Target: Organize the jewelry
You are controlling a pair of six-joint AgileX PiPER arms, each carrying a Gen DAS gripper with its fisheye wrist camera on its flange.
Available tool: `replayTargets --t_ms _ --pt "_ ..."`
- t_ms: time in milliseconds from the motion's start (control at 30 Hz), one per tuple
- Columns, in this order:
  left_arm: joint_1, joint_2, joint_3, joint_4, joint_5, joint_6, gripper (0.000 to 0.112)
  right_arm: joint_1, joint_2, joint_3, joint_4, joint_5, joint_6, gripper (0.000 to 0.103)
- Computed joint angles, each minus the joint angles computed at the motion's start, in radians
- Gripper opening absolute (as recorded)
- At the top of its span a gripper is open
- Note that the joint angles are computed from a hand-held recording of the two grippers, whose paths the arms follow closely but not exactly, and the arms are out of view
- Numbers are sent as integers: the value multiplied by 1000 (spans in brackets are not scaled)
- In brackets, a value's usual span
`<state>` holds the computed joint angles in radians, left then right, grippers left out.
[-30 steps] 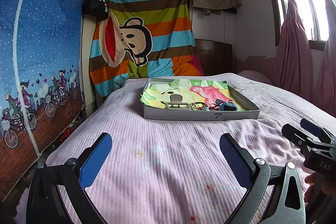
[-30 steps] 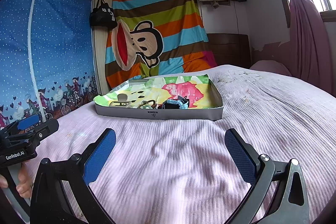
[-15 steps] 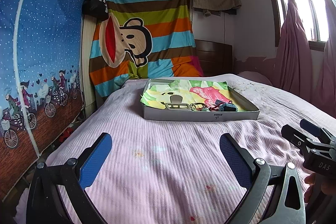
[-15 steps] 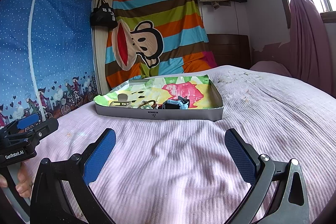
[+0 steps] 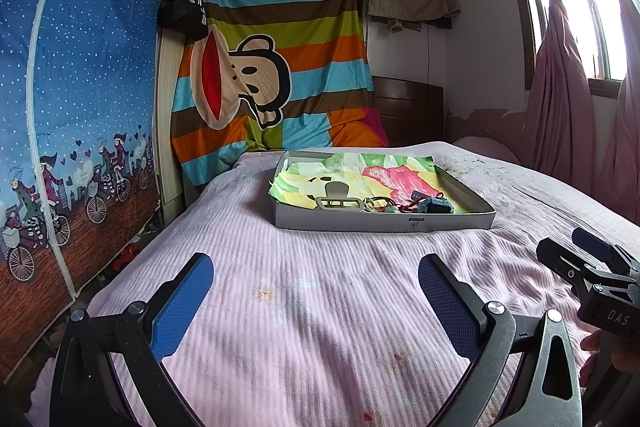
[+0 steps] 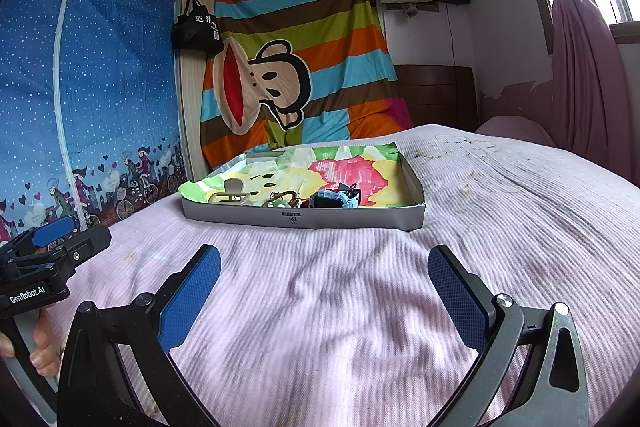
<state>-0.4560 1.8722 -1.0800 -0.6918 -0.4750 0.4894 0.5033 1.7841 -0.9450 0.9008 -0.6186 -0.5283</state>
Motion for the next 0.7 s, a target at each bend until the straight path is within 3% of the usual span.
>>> replayTargets --t_ms 700 --pt "-1 1 5 10 -6 -11 103 1 0 -2 3 1 -5 102"
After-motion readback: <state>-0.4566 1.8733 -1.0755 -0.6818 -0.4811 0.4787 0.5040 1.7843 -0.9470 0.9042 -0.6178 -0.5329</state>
